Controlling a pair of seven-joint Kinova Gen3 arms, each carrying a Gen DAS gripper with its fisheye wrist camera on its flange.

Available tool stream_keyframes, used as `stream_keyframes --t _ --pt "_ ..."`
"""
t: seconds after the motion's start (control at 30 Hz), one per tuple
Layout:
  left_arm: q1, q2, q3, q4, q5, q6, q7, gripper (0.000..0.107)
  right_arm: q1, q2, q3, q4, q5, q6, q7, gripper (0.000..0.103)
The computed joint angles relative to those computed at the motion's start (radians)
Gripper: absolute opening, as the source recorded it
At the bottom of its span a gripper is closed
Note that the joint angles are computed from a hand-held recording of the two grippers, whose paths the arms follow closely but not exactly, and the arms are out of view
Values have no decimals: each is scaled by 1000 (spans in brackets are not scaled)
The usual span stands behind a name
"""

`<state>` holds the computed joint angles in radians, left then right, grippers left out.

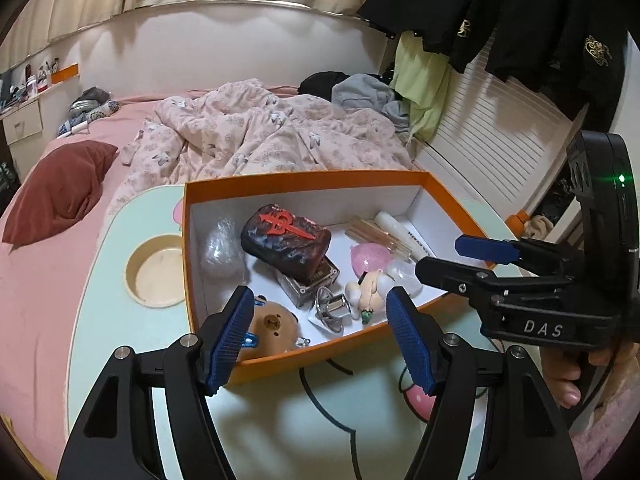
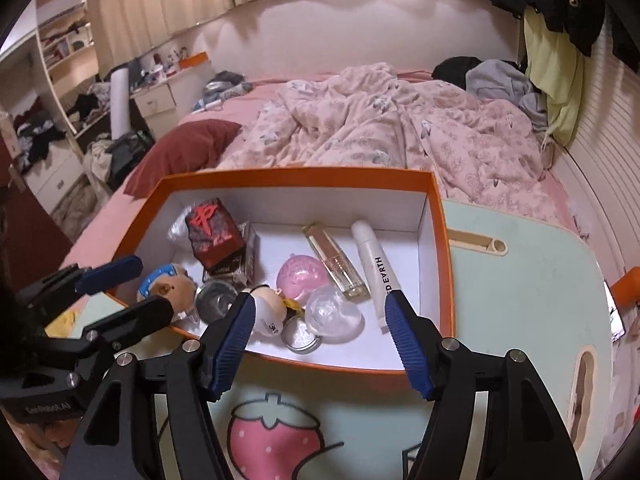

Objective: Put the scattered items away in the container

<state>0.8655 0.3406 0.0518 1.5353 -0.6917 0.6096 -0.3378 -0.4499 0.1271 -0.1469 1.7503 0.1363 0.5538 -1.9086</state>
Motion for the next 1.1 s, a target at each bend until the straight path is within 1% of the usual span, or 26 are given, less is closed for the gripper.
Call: stream_keyframes --t 0.03,0.07,0.1,0.13,0.17,0.2,0.27,0.3,0.33,0.37,0.4,0.47,0.53,0.57,0.63,0.67,0.7,0.73,0.77,0.8,0.83,0.87,0.9,0.97,1.03,1.1 --pt "-5 -1 14 2 -15 7 14 69 13 -3 -16 2 -3 2 3 67" --pt "-24 -1 47 6 -46 15 40 69 45 -3 -50 4 -1 1 8 68" --pt "-39 -1 70 11 -73 16 62 69 87 0 -97 3 10 -2 3 68" --pt "-41 -2 74 18 -99 8 88 69 129 2 -143 4 27 -9 -13 68" --pt "-27 -2 60 29 -131 -3 128 69 167 0 -189 11 55 -23 -45 68" --pt "1 -6 27 41 -155 -16 169 69 207 -5 -236 27 84 -49 -86 67" --pt "80 -38 -65 86 -191 -69 250 69 295 -34 -328 81 130 -130 -167 67" --pt "126 -54 -108 105 -221 -80 291 69 323 -56 -358 112 170 -171 -208 67" --pt "173 -73 -137 122 -262 -74 332 69 333 -88 -370 145 211 -204 -249 67" --pt "214 -82 -151 130 -303 -52 364 69 324 -119 -364 170 251 -221 -289 67" --pt "243 -86 -147 130 -340 -14 381 69 297 -149 -344 189 292 -221 -325 67" --pt "269 -90 -109 119 -366 68 365 69 204 -195 -287 205 373 -175 -405 67" --pt "247 -92 -34 119 -379 125 370 69 112 -217 -229 229 455 -155 -487 67" --pt "220 -97 7 131 -387 129 386 69 65 -217 -202 238 484 -140 -527 67" --pt "198 -93 39 146 -370 125 402 69 -14 -212 -159 256 527 -111 -609 67" --pt "195 -83 51 144 -370 142 416 69 -30 -207 -160 263 556 -94 -649 67" --pt "196 -67 62 136 -374 175 433 69 -27 -199 -180 269 587 -68 -690 67" --pt "205 -48 60 127 -377 209 457 69 -8 -188 -219 275 617 -38 -731 67" --pt "200 -35 70 125 -379 228 482 69 1 -180 -243 284 645 -21 -771 67" --pt "180 -27 88 129 -381 230 507 69 -1 -175 -249 298 669 -18 -812 67" --pt "172 -24 88 135 -375 218 523 69 -17 -170 -236 309 693 -22 -853 67" --pt "155 -21 92 139 -362 204 534 69 -50 -161 -204 316 705 -24 -884 67" --pt "143 -15 95 137 -344 203 536 69 -65 -149 -188 317 706 -29 -899 69" --pt "138 5 96 119 -312 232 527 69 -88 -129 -166 312 699 -23 -904 74" --pt "140 24 93 105 -289 258 518 69 -112 -118 -153 317 730 -11 -951 76" --pt "150 44 81 94 -286 276 516 71 -141 -102 -146 317 767 17 -1003 81"
